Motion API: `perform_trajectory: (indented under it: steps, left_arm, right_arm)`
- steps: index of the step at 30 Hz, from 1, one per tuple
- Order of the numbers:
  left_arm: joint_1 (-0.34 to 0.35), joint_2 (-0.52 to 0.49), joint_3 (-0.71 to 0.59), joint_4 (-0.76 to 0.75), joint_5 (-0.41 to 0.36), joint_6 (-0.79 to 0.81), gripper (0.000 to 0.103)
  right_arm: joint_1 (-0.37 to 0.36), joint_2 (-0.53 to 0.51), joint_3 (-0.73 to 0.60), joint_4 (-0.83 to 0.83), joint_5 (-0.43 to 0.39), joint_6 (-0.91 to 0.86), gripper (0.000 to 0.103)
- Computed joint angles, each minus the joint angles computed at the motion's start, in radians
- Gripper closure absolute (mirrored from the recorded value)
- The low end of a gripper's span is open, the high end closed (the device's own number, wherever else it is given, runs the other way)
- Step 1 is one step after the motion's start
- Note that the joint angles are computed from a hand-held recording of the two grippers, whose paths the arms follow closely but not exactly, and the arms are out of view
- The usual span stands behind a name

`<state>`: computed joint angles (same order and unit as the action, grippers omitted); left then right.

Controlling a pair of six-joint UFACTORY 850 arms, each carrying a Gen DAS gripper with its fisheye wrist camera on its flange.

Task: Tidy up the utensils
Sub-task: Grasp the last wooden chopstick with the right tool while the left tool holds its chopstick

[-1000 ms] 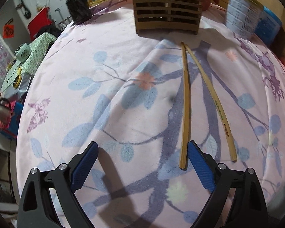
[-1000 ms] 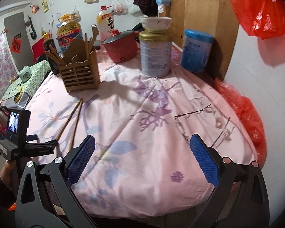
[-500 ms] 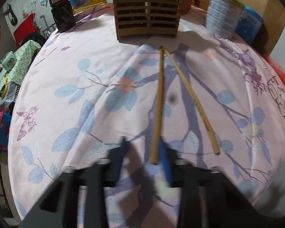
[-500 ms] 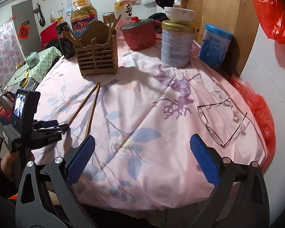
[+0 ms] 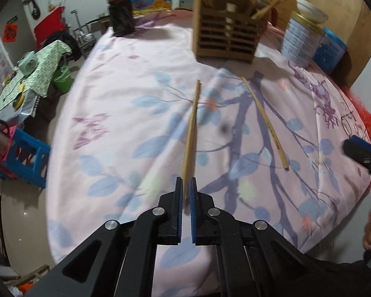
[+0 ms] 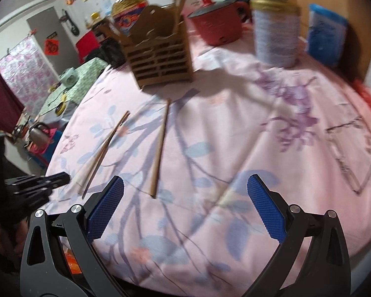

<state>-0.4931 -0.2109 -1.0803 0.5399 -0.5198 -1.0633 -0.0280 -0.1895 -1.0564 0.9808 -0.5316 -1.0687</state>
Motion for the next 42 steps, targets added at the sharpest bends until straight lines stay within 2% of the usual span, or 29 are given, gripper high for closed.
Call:
perform_trajectory:
  steps: [6, 9, 11, 16, 18, 22, 24, 25, 26, 28, 38, 42]
  left_arm:
    - [-0.002, 0.034, 0.035, -0.019, -0.031, -0.016, 0.097]
    - [0.006, 0.043, 0.052, -0.074, -0.017, 0.023, 0.097]
    - [0.018, 0.044, 0.064, -0.109, 0.024, 0.043, 0.096]
    - [0.029, -0.01, 0.054, -0.12, 0.072, 0.053, 0.082]
    - [0.033, -0.034, 0.047, -0.136, 0.088, 0.076, 0.081]
    - [0.018, -0.063, 0.041, 0.0, 0.098, -0.011, 0.08]
    - [0.02, -0.065, 0.043, 0.029, 0.111, -0.027, 0.082]
    - [0.022, -0.064, 0.046, 0.038, 0.115, -0.038, 0.091]
    - [0.026, -0.063, 0.048, 0.024, 0.121, -0.026, 0.096]
    - [0.033, -0.054, 0.054, -0.008, 0.132, -0.005, 0.096]
    - [0.003, 0.052, 0.049, 0.086, -0.003, -0.138, 0.097]
    - [-0.001, 0.079, 0.044, 0.077, -0.034, -0.15, 0.097]
  right_arm:
    - [0.032, -0.049, -0.029, 0.036, -0.029, -0.031, 0.006]
    - [0.041, -0.047, -0.025, 0.045, -0.022, -0.058, 0.006]
    - [0.043, -0.043, -0.024, 0.041, -0.022, -0.067, 0.006]
    - [0.031, 0.003, 0.004, 0.001, 0.027, -0.085, 0.006]
    - [0.024, 0.019, 0.013, -0.028, 0.049, -0.072, 0.006]
    - [0.007, 0.047, 0.031, -0.086, 0.092, -0.041, 0.006]
    - [-0.003, 0.056, 0.036, -0.095, 0.105, -0.038, 0.006]
    - [-0.007, 0.059, 0.038, -0.091, 0.109, -0.041, 0.006]
    - [-0.011, 0.061, 0.041, -0.083, 0.111, -0.048, 0.006]
    - [-0.017, 0.06, 0.041, -0.062, 0.109, -0.064, 0.006]
    - [0.023, -0.031, -0.006, 0.082, -0.051, -0.188, 0.008]
    - [0.061, -0.048, 0.008, 0.137, -0.026, -0.271, 0.018]
